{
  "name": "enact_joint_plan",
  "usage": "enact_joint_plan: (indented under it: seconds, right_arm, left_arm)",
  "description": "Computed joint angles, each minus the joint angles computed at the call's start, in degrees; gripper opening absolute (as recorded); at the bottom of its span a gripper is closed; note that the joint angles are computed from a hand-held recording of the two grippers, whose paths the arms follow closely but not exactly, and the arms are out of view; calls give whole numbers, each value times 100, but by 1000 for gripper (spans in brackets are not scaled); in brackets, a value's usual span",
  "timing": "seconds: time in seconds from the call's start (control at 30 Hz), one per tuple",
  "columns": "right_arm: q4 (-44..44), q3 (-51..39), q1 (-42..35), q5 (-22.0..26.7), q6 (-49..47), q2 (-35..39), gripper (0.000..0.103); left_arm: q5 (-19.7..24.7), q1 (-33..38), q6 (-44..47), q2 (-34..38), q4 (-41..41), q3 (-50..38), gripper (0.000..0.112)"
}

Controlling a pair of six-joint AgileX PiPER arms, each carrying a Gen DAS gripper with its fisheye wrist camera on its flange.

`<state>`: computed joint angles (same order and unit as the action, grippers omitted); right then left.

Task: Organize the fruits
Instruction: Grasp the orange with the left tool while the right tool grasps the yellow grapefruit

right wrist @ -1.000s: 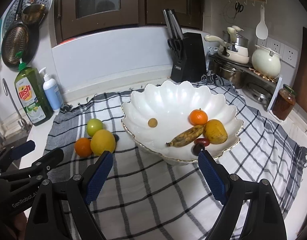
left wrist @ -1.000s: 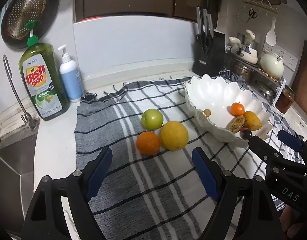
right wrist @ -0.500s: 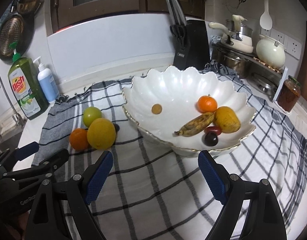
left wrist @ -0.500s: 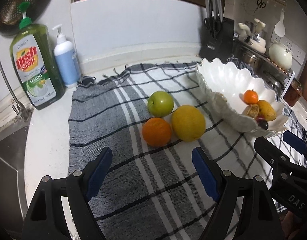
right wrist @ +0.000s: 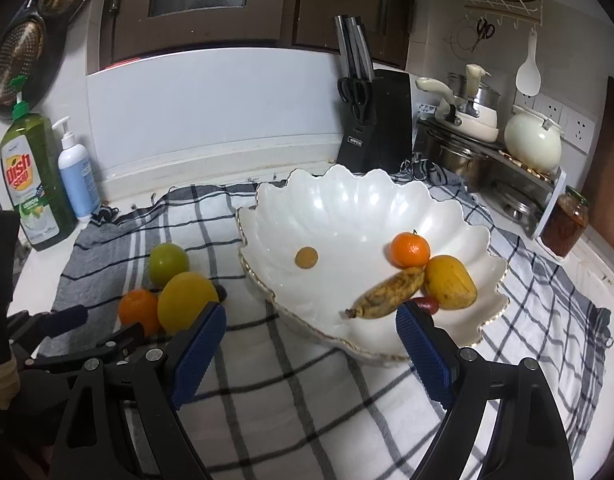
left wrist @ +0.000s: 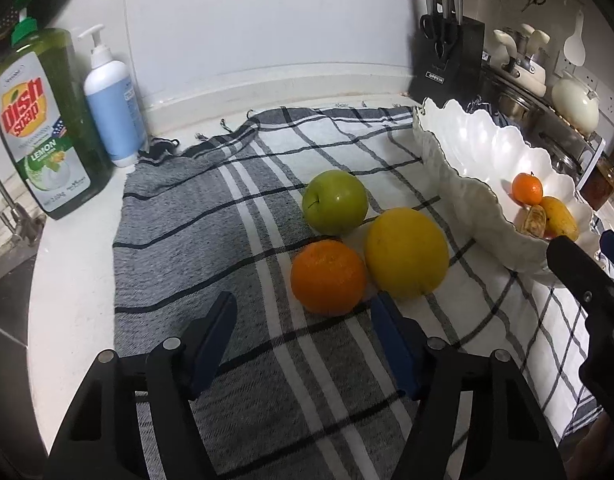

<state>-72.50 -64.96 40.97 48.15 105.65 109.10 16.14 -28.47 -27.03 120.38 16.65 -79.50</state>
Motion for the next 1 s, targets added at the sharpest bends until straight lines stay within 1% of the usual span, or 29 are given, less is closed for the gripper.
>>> enact_joint_plan:
  seconds: [0.07, 0.2, 0.37, 0.43, 0.53, 0.7, 0.77, 1.0]
  right_arm:
    - [-8, -47, -57, -42, -31, 39, 88]
    - [-10, -149, -131, -58, -104, 127, 88]
    - [0, -202, -215, -111, -172, 197, 88]
    - [8, -205, -253, -139, -188, 218, 88]
    - [1, -175, -293, -162, -179, 212, 88]
    - [1, -153, -292, -137, -188, 190, 88]
    - [-25, -128, -274, -139, -170, 151, 88]
    - [-108, -125, -143, -133, -164, 55, 88]
  left_arm:
    - [49, 16, 249, 106, -214, -130, 68]
    - [161, 46, 783, 298, -732, -371, 62]
    - [311, 43, 1312, 560, -1205, -708, 51]
    - [393, 30, 1451, 657, -1328, -841, 45]
    - [388, -15, 1241, 692, -1121, -887, 45]
    - [371, -8, 1395, 652, -1314, -845, 43]
    - [316, 9, 1443, 569, -1394, -738, 43]
    - [-21, 126, 1112, 48, -1118, -76, 42]
